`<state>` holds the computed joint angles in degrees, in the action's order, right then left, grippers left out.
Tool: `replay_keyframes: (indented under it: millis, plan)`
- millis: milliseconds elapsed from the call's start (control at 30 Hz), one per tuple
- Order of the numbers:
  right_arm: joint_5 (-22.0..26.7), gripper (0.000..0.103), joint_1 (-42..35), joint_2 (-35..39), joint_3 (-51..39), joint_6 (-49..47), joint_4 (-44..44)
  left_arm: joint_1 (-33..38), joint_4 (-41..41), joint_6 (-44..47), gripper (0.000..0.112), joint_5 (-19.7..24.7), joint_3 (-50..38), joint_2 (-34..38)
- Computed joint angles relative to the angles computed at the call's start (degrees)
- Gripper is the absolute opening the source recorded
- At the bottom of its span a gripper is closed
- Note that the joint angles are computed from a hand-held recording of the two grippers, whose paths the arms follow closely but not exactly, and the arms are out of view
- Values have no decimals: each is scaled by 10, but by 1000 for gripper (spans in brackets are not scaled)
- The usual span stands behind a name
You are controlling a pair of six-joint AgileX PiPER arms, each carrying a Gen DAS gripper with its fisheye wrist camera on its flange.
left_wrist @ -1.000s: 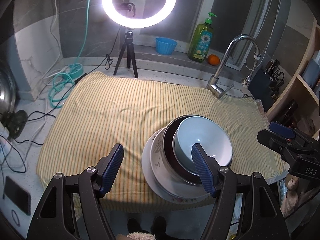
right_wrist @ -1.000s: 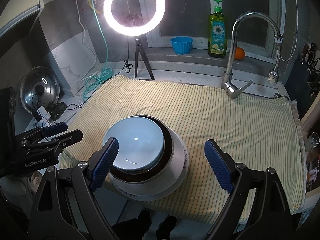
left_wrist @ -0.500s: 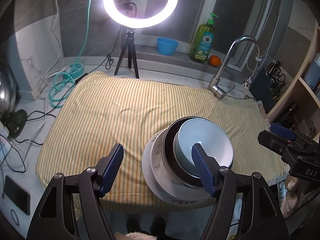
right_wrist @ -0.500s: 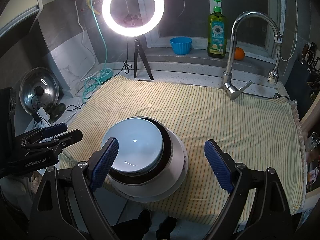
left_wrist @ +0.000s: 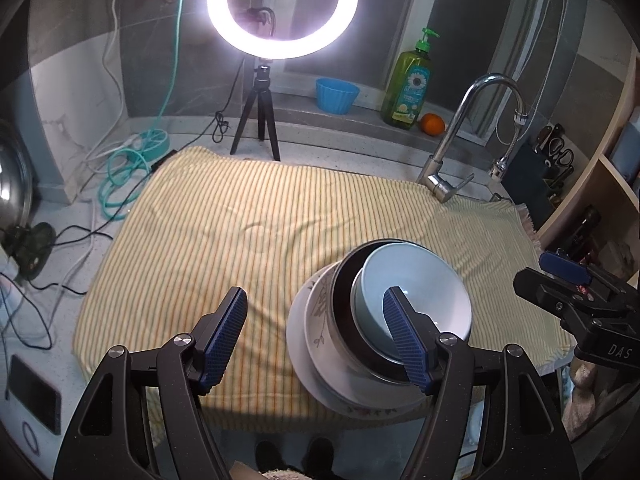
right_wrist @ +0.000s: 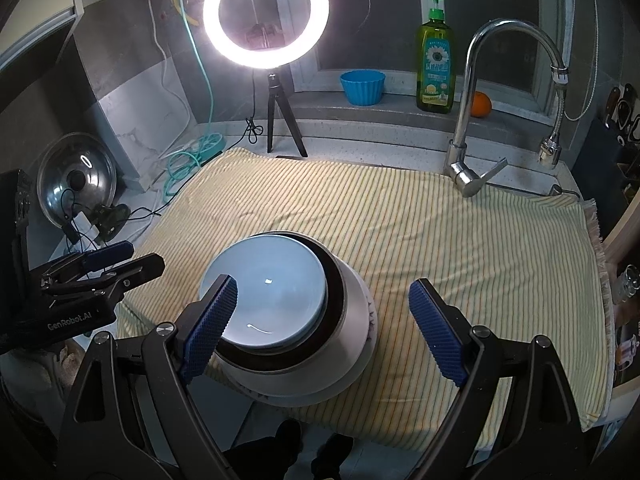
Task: Organize plates and bowls
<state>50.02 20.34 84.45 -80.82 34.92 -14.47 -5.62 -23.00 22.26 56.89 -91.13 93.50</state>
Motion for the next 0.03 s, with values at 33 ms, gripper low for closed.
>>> replay_keyframes:
  millis: [33]
  plan:
    - [-1,90,-1,2,0,-1,0,3,-3,0,74,1,-2,3]
